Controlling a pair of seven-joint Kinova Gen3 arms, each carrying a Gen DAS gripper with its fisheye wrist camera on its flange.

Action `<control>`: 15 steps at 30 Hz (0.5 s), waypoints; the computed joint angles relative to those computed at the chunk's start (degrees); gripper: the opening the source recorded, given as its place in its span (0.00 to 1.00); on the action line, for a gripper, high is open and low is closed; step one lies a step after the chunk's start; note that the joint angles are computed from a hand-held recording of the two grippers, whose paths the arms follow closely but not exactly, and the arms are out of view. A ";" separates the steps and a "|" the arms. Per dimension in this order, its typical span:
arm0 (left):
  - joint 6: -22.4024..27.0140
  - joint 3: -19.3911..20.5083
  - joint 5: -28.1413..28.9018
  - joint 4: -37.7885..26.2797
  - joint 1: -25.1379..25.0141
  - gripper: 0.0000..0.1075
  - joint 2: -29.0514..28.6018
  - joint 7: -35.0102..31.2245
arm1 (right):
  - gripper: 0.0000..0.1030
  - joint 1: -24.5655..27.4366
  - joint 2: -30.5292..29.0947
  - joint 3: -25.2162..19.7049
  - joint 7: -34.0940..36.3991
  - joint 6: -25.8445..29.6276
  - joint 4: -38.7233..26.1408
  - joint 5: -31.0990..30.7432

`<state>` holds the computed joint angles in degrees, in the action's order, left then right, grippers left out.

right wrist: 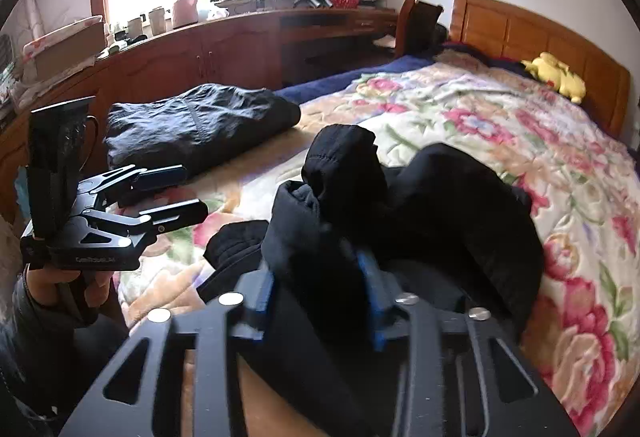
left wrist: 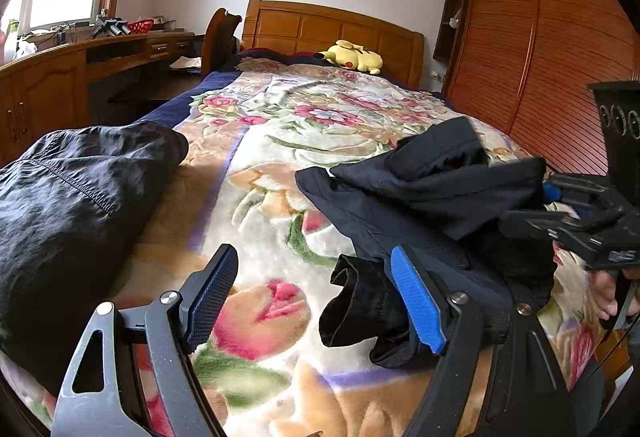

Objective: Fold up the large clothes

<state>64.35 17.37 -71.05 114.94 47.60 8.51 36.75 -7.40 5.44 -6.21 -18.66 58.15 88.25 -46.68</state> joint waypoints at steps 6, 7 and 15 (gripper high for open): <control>0.65 0.02 0.17 -0.21 0.16 0.74 0.10 0.15 | 0.70 2.14 -1.36 0.58 7.91 -2.67 4.65 -5.45; 0.78 0.02 0.22 -0.29 0.19 0.74 0.13 0.16 | 0.70 1.68 -1.18 1.12 8.17 -3.39 4.94 -5.96; 1.42 -0.12 0.69 -0.86 0.29 0.74 0.52 -0.59 | 0.70 -1.27 0.21 -0.05 0.89 -5.25 2.97 -0.66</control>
<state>65.77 17.25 -70.35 114.08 47.89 9.02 36.16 -8.66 5.64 -6.26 -17.77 52.90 91.22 -47.34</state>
